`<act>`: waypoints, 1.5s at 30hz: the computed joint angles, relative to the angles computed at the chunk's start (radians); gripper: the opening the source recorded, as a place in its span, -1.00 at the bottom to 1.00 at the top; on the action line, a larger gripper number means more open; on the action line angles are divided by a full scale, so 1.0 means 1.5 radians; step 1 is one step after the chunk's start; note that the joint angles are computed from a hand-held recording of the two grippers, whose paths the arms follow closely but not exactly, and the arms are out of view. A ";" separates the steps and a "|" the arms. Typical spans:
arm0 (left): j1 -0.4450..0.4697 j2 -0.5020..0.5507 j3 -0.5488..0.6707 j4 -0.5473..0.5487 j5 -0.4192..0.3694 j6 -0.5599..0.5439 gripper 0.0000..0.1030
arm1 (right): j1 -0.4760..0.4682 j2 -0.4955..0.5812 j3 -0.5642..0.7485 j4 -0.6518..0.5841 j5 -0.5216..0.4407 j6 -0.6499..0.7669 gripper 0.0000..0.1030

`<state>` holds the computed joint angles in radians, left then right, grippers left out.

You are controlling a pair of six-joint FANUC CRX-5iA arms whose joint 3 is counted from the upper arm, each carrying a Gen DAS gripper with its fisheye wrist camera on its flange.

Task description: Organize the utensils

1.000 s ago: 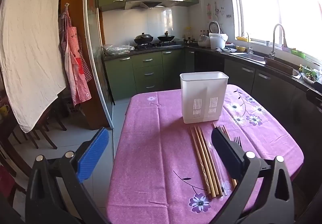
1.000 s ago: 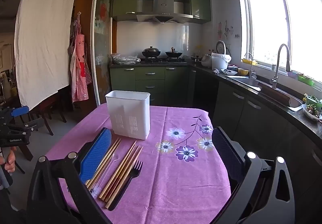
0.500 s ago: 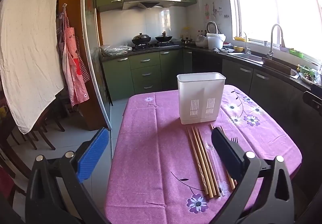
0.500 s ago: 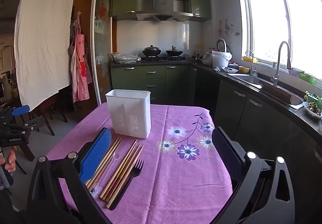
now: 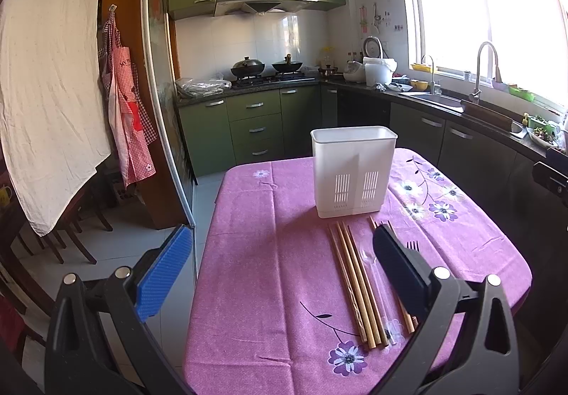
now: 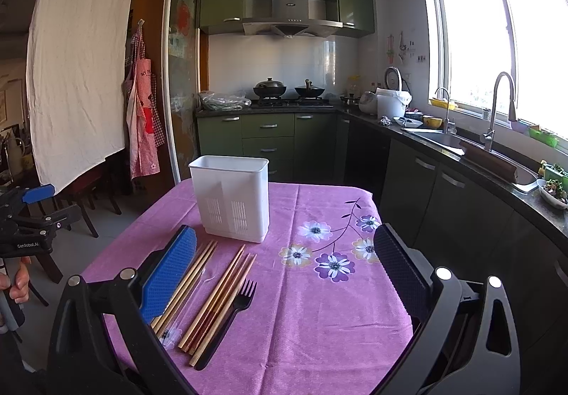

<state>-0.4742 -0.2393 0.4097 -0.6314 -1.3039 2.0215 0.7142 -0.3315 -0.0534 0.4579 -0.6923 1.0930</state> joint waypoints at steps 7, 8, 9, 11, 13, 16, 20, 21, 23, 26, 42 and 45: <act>0.007 0.001 -0.004 0.008 0.005 -0.003 0.89 | -0.002 0.000 0.002 -0.004 -0.001 0.004 0.92; 0.007 0.001 -0.005 0.008 0.005 -0.004 0.89 | -0.002 0.000 0.002 -0.005 -0.001 0.004 0.92; 0.008 0.001 -0.006 0.009 0.005 -0.004 0.89 | -0.001 0.001 0.002 -0.005 -0.001 0.003 0.92; 0.010 -0.001 -0.012 0.011 0.009 -0.001 0.89 | 0.000 0.002 0.001 -0.004 0.000 0.001 0.92; 0.009 -0.002 -0.013 0.009 0.009 0.000 0.89 | 0.001 0.002 0.001 -0.004 -0.001 0.000 0.92; 0.016 -0.004 -0.016 0.018 0.013 -0.001 0.89 | 0.003 0.006 0.009 -0.015 -0.012 0.008 0.92; 0.021 -0.003 -0.015 0.025 0.011 -0.004 0.89 | 0.001 0.013 0.018 -0.026 -0.018 0.015 0.92; 0.022 -0.003 -0.015 0.026 0.011 -0.005 0.89 | 0.000 0.014 0.020 -0.028 -0.018 0.016 0.92; 0.022 -0.003 -0.015 0.027 0.010 -0.006 0.89 | 0.001 0.014 0.018 -0.025 -0.018 0.013 0.92; 0.025 -0.003 -0.016 0.030 0.011 -0.006 0.89 | 0.001 0.016 0.019 -0.023 -0.019 0.011 0.92; 0.028 -0.001 -0.015 0.035 0.008 -0.009 0.89 | -0.006 0.021 0.024 -0.034 -0.020 0.023 0.92; 0.027 -0.001 -0.015 0.033 0.007 -0.009 0.89 | -0.006 0.021 0.024 -0.033 -0.020 0.023 0.92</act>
<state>-0.4333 -0.2405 0.3871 -0.5819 -1.2935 2.0074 0.7057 -0.3001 -0.0178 0.4082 -0.7221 1.1272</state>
